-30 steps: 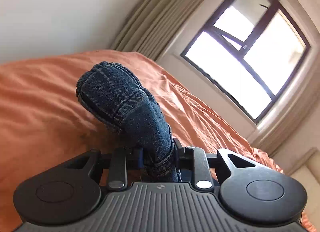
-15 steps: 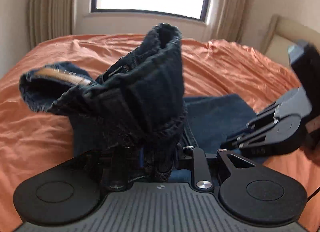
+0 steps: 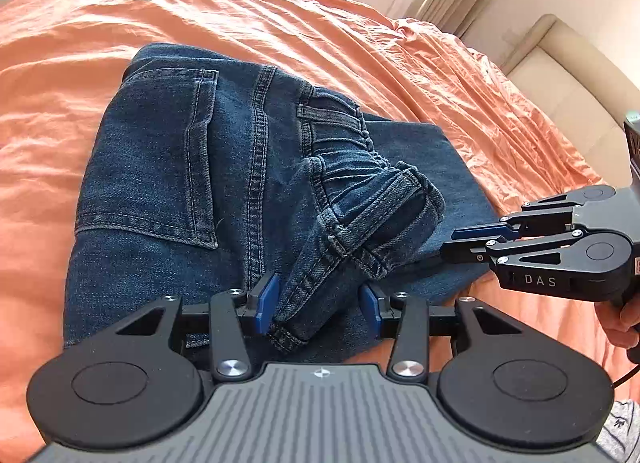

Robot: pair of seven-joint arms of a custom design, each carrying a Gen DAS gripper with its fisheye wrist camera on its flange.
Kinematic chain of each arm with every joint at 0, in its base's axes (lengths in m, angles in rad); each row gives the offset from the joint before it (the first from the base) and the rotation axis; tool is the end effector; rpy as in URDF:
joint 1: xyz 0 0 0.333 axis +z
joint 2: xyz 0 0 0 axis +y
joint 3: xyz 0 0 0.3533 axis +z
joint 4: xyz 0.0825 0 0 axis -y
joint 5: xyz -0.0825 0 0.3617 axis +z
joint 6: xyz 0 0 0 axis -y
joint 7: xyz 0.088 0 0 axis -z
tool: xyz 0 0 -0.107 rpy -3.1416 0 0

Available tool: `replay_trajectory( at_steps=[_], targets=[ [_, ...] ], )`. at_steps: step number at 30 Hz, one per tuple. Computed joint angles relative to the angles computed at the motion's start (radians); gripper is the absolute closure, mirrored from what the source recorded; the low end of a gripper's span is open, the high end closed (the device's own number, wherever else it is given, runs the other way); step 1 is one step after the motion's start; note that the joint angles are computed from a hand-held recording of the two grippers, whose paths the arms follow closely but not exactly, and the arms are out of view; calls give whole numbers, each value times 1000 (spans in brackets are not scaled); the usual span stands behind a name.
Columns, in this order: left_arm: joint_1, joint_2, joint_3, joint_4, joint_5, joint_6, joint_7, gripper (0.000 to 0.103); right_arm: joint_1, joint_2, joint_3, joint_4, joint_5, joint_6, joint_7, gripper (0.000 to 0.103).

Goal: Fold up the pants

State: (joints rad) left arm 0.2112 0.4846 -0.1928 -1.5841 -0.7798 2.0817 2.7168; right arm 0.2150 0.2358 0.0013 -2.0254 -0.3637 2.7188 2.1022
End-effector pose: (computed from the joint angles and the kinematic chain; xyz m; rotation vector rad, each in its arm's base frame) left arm 0.6910 0.0002 0.4220 1.1648 -2.5348 1.1066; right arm 0.6017 0.1454 0.4316 -1.9392 1.9729 -0.5416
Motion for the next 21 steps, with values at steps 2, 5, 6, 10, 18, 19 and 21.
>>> replay_trajectory(
  at_steps=[2, 5, 6, 10, 18, 19, 21],
  targets=[
    [17, -2, -3, 6, -23, -27, -7, 50, 8, -20, -6, -15, -21, 11, 19, 92],
    [53, 45, -21, 85, -75, -195, -76, 12, 9, -41, -5, -29, -37, 16, 30, 90],
    [59, 54, -22, 102, -90, -229, -109, 12, 11, -48, -5, -34, -44, 17, 36, 88],
    [58, 17, -11, 65, -123, -172, -101, 12, 12, -70, -4, -48, -62, 27, 63, 87],
    [46, 11, 16, 70, -154, 55, -137, 20, 12, -65, 3, -45, -31, 121, 141, 72],
    [45, 19, 18, 78, -154, 88, -161, 20, 9, -59, 6, -41, -13, 143, 150, 69],
    [45, 35, 17, 94, -143, 137, -199, 20, 5, -41, 11, -31, 22, 186, 168, 65]
  ],
)
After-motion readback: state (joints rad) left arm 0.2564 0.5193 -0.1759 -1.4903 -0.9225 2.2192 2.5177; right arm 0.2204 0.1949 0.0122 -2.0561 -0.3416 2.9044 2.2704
